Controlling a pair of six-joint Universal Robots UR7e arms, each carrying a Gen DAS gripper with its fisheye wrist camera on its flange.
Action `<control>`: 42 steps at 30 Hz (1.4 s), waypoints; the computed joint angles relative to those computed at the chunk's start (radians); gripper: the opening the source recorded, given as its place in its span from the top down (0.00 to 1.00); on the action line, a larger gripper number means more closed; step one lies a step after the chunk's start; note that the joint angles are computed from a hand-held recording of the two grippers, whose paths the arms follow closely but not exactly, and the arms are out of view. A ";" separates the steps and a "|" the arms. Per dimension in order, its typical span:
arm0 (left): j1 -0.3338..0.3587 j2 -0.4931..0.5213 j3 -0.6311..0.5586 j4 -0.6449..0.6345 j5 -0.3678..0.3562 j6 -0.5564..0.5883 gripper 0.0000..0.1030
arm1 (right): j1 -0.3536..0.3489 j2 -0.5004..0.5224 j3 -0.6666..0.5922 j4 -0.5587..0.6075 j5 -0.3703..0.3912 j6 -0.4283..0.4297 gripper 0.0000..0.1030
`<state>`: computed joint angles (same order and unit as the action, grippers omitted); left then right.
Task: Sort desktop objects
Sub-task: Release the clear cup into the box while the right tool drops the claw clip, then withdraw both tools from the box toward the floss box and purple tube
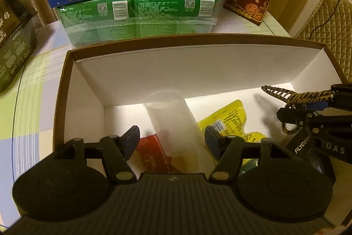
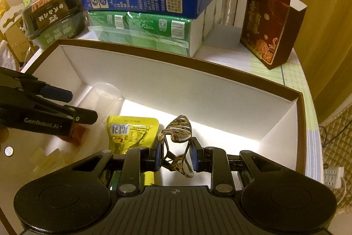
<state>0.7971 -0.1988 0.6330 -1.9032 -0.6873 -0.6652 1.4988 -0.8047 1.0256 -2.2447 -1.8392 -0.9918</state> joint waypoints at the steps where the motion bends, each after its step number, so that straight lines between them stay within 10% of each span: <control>1: 0.000 0.001 -0.002 0.002 0.002 0.001 0.41 | 0.000 0.003 -0.002 0.001 -0.001 0.001 0.77; 9: 0.000 0.002 -0.004 -0.004 0.003 0.009 0.38 | 0.004 0.017 -0.005 -0.021 -0.018 -0.003 0.74; 12: -0.003 0.000 0.001 -0.008 0.003 0.017 0.36 | 0.005 0.005 0.020 -0.061 -0.025 -0.027 0.41; 18: -0.010 -0.015 0.033 -0.044 -0.001 0.039 0.30 | -0.001 -0.046 0.078 -0.079 -0.002 -0.042 0.23; 42: -0.111 -0.162 0.296 -0.191 0.015 0.027 0.16 | -0.001 -0.294 0.346 -0.138 0.074 0.066 0.02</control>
<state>0.6865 -0.3611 0.9295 -2.0937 -0.6727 -0.6385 1.4974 -1.0989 1.3720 -2.3824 -1.7654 -0.9260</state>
